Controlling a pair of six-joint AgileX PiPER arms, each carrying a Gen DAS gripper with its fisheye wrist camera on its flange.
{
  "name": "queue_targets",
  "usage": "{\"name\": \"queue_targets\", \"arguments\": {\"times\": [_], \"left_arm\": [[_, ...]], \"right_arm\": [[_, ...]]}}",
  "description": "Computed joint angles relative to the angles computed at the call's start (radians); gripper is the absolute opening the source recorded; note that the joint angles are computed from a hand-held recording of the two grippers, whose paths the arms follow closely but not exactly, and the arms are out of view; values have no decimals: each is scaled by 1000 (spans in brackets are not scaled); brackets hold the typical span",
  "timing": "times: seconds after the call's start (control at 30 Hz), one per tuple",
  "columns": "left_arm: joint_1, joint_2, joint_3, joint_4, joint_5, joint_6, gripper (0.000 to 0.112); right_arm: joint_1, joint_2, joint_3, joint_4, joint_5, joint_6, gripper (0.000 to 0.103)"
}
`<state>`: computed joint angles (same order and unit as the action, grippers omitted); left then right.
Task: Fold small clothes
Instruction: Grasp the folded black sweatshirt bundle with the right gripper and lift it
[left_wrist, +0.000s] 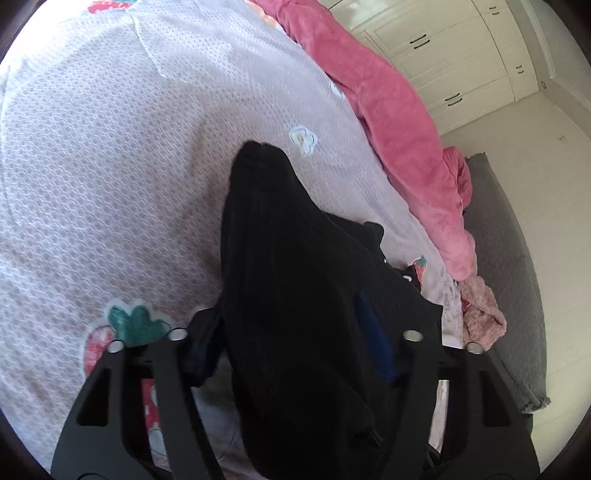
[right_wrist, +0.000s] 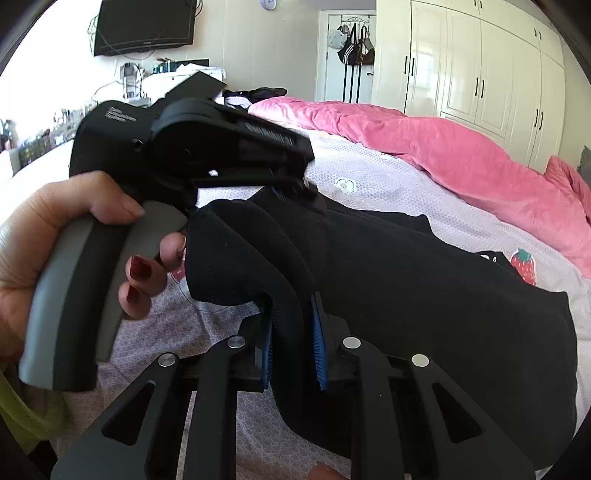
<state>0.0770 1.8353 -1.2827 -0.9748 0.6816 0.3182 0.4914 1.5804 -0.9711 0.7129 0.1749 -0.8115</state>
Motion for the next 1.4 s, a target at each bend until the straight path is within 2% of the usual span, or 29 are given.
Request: {"name": "queue_targets", "arguments": {"times": [0.1,0.13,0.23,0.33,0.4,0.5,0.8,0.97,1.1,1.3,1.37,1.4], "left_arm": [[-40,-24,-2,92,-52,-72,23],[-48,-31,-2,108,-59,-91,21],[-85,-70,-2,181,-89,-159,18],[-130,-118,-10,280,-112,-246,17],[-171,-134,-36,360,-118,-328,17],[-237,-131,-93,486,-121,-454,17],[-422,-67,-267,771,-91,-770,17],[-527,5,-391,952,-22,-940,17],[-587,78,-502,1022,40,-995,18],[-644,197,-660,1037,113,-1003,23],[-640,222,-674,955,92,-935,40],[-633,231,-676,884,81,-882,59]], "right_arm": [[-19,-17,18,140,13,-128,16],[-26,-22,23,187,18,-173,15],[-49,-48,49,342,29,-318,15],[-98,-93,87,560,68,-517,14],[-136,-117,105,639,101,-585,14],[-212,-145,115,693,174,-612,13],[-462,-193,145,727,412,-590,12],[-600,-171,151,722,529,-592,12],[-702,-131,142,706,626,-575,12],[-818,-80,139,680,729,-550,12],[-849,-66,140,671,745,-555,10],[-864,-62,144,667,745,-557,10]]}}
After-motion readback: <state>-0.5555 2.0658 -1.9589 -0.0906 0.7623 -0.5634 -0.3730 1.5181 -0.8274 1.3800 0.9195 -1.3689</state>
